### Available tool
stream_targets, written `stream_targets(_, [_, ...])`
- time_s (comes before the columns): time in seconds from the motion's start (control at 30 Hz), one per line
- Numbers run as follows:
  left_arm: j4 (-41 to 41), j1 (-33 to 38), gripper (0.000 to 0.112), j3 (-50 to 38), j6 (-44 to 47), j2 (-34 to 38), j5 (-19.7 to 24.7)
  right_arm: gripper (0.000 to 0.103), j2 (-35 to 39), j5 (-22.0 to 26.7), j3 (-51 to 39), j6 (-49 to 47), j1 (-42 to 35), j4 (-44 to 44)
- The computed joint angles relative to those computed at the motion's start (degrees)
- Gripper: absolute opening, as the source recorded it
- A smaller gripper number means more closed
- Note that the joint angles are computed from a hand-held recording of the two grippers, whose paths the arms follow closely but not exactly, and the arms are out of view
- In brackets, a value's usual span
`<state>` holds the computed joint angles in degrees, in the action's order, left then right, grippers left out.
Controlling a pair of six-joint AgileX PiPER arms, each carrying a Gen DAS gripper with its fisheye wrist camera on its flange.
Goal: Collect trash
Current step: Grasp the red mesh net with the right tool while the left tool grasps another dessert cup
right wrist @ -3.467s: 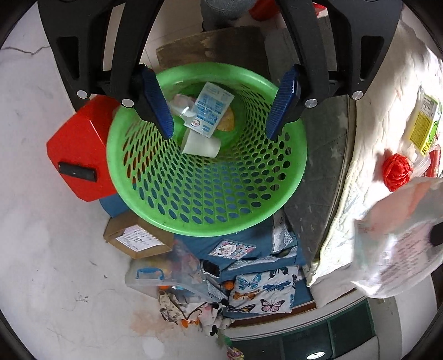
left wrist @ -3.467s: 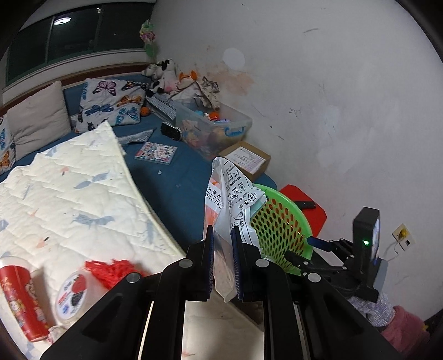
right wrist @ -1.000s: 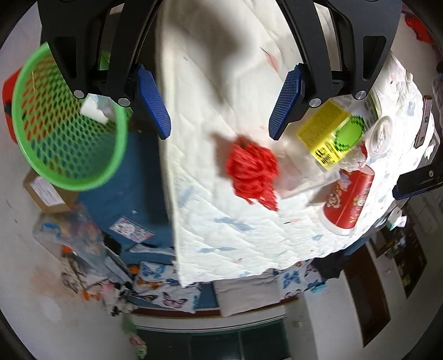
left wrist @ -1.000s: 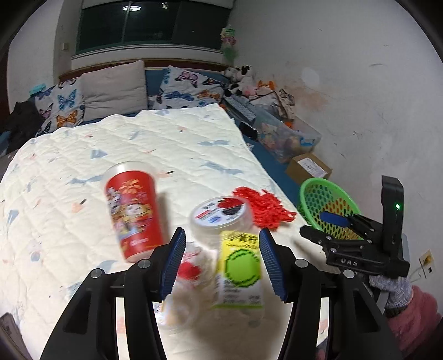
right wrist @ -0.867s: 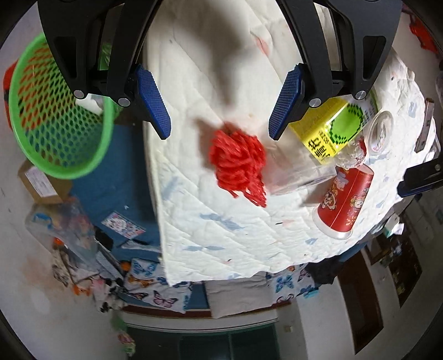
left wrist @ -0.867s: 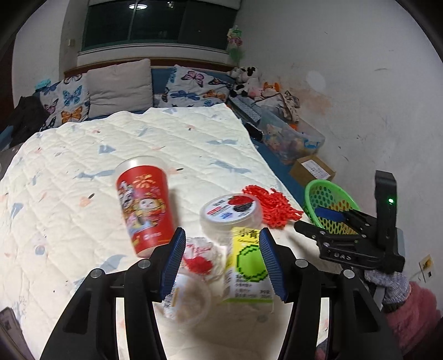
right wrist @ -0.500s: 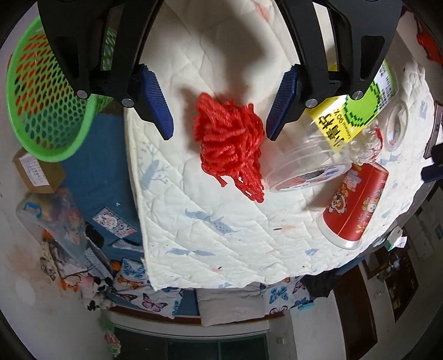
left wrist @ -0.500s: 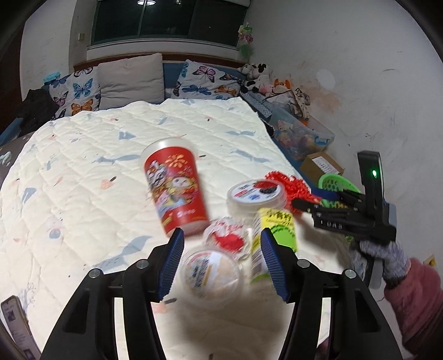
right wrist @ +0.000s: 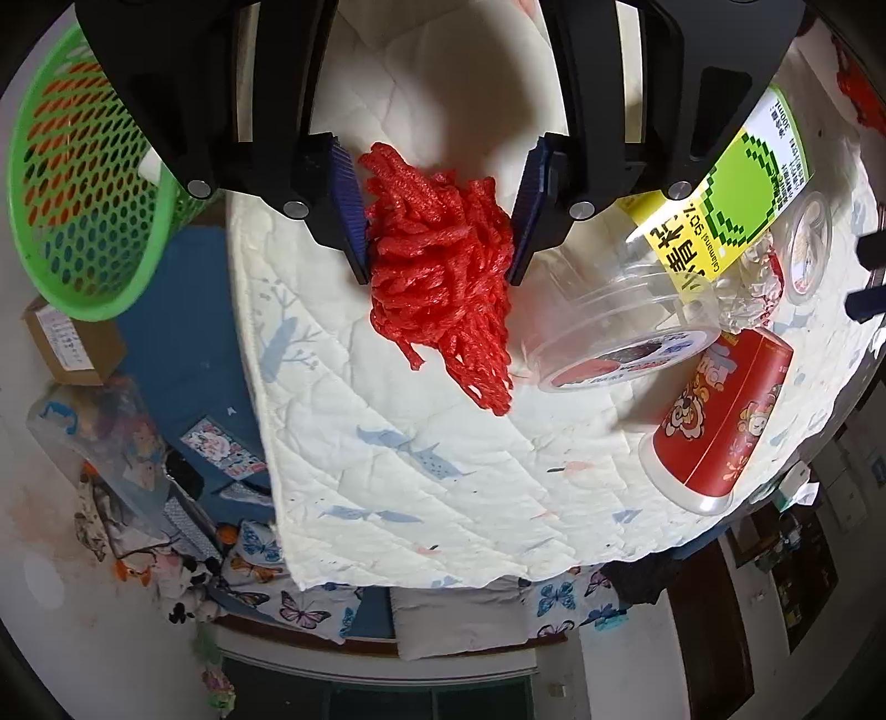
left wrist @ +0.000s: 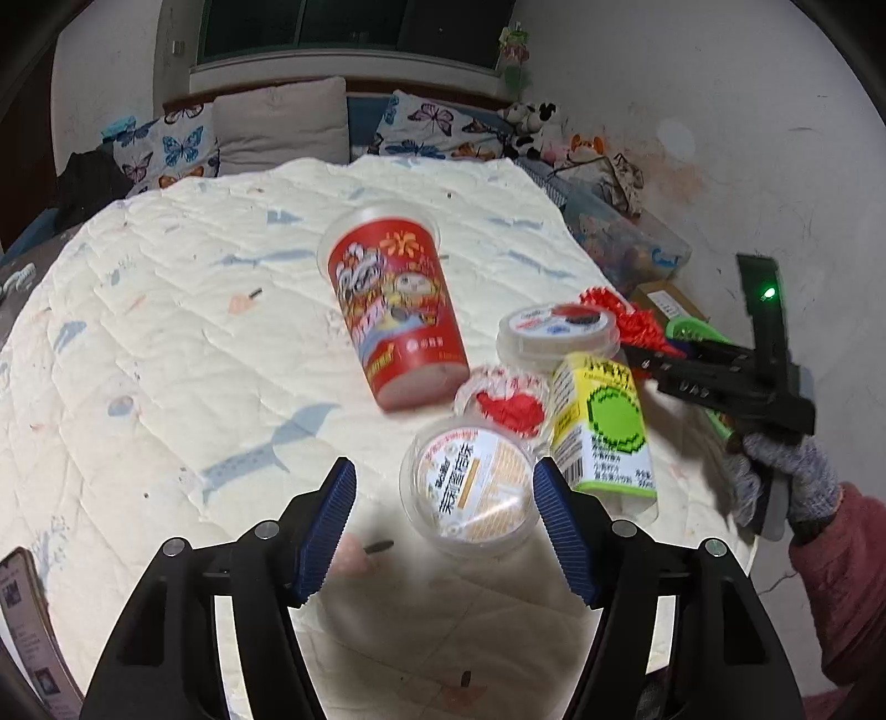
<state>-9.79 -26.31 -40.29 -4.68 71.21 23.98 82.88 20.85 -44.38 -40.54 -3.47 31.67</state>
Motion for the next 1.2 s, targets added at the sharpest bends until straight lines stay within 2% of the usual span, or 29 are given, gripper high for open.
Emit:
stream_targets(0.3, [-0.8, -2.4, 0.077, -0.7, 3.7, 4.1, -1.5, 0.048, -6.3, 1.8, 3.2, -2.8, -3.0, 2.7])
stream_targets(0.77, [3.7, -3.7, 0.077, -2.7, 1.6, 9.1, -2.4, 0.048, -14.3, 5.0, 7.0, -3.2, -5.4, 4.1])
stream_targets(0.83, [3.5, -3.8, 0.076, -2.8, 2.0, 9.4, -2.8, 0.048, -14.8, 5.2, 7.3, -3.0, -5.6, 4.0])
stream_targets(0.93, [4.5, -4.2, 0.069, -2.8, 0.9, 9.8, -3.1, 0.048, -15.7, 5.7, 7.9, -3.4, -6.2, 4.4])
stream_targets(1.2, [7.0, -4.8, 0.067, -1.9, -2.6, 8.7, -3.6, 0.048, -17.8, 7.2, 9.2, -6.3, -8.8, 6.7])
